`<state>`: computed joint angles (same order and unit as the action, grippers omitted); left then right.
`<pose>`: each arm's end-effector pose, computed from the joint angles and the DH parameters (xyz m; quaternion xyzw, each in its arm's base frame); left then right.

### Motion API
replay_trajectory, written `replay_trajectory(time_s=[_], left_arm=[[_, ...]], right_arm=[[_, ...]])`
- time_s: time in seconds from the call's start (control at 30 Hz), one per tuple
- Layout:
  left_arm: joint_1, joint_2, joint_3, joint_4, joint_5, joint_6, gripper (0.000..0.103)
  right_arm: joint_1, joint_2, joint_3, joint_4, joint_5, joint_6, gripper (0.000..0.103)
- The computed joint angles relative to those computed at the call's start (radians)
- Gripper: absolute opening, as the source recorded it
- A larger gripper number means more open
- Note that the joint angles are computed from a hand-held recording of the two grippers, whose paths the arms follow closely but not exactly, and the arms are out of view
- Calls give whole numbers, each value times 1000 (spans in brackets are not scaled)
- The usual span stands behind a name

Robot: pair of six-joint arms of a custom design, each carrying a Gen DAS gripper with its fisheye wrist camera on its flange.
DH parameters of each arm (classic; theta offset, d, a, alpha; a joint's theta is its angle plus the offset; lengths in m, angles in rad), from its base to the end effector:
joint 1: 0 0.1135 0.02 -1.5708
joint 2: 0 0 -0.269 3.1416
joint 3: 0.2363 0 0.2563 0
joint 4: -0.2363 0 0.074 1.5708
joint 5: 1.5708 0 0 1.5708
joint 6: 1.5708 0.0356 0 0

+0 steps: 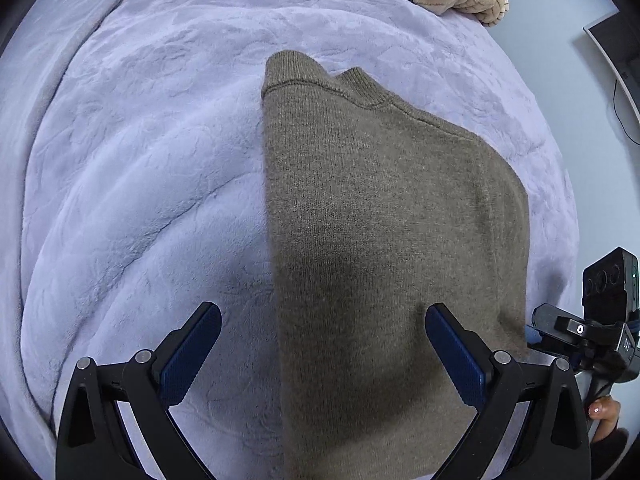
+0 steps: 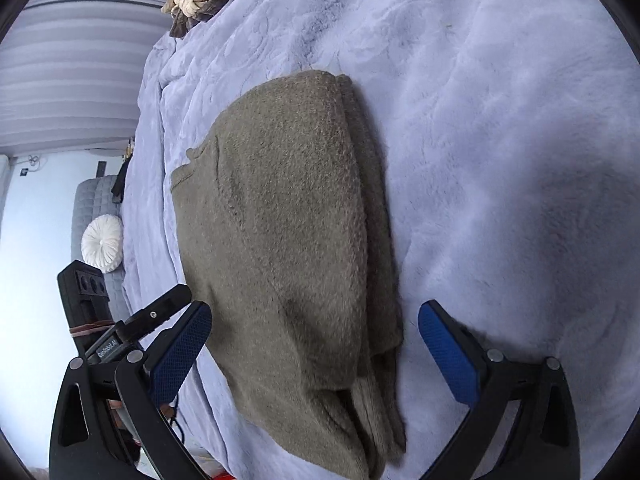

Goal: Fold small clothes

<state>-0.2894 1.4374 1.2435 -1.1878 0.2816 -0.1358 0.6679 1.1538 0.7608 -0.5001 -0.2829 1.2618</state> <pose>0.2470 -0.0839 0.2847 0.0888 0.9818 -0.1563 0.0619 0.1760 0.1515 0.2352 0.2284 0.9066 0.3462 0.0781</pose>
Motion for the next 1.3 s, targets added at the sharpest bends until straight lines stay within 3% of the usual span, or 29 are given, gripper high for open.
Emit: replay_trajectory(time_s=[0.17,0.4,0.5,0.6,0.73,0.9,1.03,1.2,1.3], left_arm=[[8,19,-41,42,33,6,102],[26,31,-58,65,72,22,102],[16,36,-52,64,71,25,102],[-3,53,-41,69,79,15,102],[-28,62,-32,72,78,2,102],[-10,61,-36,62,86,25,102],[-10,64,-35,65,90,35,102],[-68,97,-24,94,126,9,102],[-87,94,-34,110,137,2,98]], right_arm=[[-23,90,1,118,-70,-5,103],[34,142,144,37,-57,-195,103],[11,131,114,-13,-42,-196,103],[-35,73,15,61,-78,-145,102],[-37,103,29,78,-76,-136,102],[43,137,159,-138,98,-195,102],[-8,84,53,-33,22,-134,102],[-42,134,4,196,-109,-132,101],[-43,159,-7,245,-130,-129,101]])
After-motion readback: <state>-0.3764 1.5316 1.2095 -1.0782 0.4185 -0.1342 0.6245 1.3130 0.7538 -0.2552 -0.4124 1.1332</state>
